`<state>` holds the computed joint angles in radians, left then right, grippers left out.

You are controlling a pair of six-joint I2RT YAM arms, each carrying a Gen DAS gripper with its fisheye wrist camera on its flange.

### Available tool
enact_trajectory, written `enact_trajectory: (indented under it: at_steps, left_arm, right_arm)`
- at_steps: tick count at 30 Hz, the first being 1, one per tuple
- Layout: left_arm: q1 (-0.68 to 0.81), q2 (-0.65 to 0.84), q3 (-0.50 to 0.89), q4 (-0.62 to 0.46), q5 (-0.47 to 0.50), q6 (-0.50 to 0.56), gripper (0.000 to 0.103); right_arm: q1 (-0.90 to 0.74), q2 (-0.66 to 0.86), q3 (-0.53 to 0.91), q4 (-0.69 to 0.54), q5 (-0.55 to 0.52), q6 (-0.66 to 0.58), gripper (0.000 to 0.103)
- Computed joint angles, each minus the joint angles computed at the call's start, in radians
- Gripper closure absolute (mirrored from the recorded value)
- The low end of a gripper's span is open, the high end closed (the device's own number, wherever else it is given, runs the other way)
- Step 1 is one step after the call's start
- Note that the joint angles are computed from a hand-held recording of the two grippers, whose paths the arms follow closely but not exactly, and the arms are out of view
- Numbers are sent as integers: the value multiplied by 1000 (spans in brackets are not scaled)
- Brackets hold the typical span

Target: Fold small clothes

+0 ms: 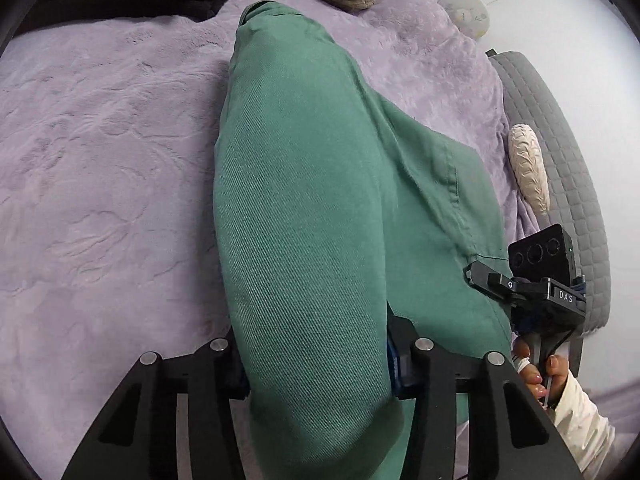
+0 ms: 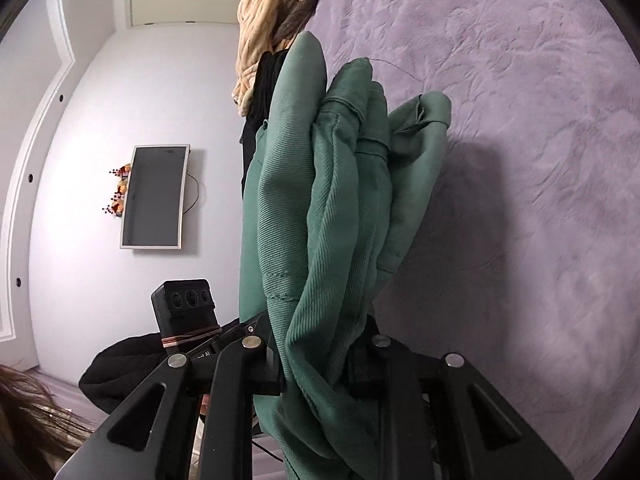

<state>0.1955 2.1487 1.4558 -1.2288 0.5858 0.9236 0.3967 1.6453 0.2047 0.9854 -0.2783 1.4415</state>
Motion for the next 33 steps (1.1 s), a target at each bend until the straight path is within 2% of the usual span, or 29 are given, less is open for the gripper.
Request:
enact_trajectory:
  at_steps: [3, 6, 8, 10, 11, 12, 13, 14, 17, 18, 20, 21, 22, 25, 26, 28, 30, 31, 33]
  left_arm:
    - [102, 32, 91, -109, -53, 118, 54]
    - [211, 99, 203, -190, -137, 218, 54]
    - [284, 160, 277, -223, -195, 268, 54]
    - [342, 207, 311, -208, -252, 298, 53]
    - [368, 222, 309, -171, -288, 313, 52]
    - [389, 227, 299, -133, -315, 317, 51]
    - [408, 233, 292, -95, -337, 321, 51]
    - [423, 246, 307, -101, -341, 338, 51]
    - [470, 228, 337, -140, -311, 422, 51]
    - [481, 213, 337, -141, -307, 447, 51]
    - [498, 185, 340, -136, -295, 481, 51]
    - [508, 178, 354, -144, -289, 501, 51]
    - [517, 175, 373, -167, -285, 522, 51]
    - [550, 162, 415, -272, -282, 621, 51]
    - [562, 168, 445, -312, -288, 654, 51]
    - [583, 151, 420, -336, -319, 709, 51]
    - [592, 107, 304, -271, -369, 715, 51]
    - [599, 95, 257, -229, -389, 716, 51]
    - [621, 66, 167, -123, -395, 744, 51]
  right_arm:
    - [120, 89, 72, 39, 84, 65, 81]
    - [245, 241, 152, 134, 172, 153, 81]
    - [324, 358, 213, 197, 227, 219, 81]
    - [371, 449, 292, 167, 238, 264, 81]
    - [379, 464, 331, 88, 229, 265, 80]
    - [384, 454, 379, -60, 212, 262, 78]
    - [387, 438, 407, -169, 210, 256, 72]
    - [389, 414, 418, -244, 216, 253, 66]
    - [406, 284, 509, -648, 284, 209, 57]
    - [413, 248, 556, -798, 314, 189, 57]
    - [419, 214, 651, -1011, 366, 147, 58]
    - [420, 199, 683, -1079, 399, 124, 58]
    - [391, 172, 691, -1115, 412, 81, 62]
    - [355, 196, 815, -1199, 466, -10, 88]
    - [340, 226, 861, -1213, 460, -53, 92]
    - [317, 270, 915, -1224, 431, -123, 94]
    - [304, 358, 1006, -1312, 410, -192, 95]
    - [312, 383, 1023, -1356, 408, -197, 101]
    - [280, 446, 1021, -1344, 363, -216, 103]
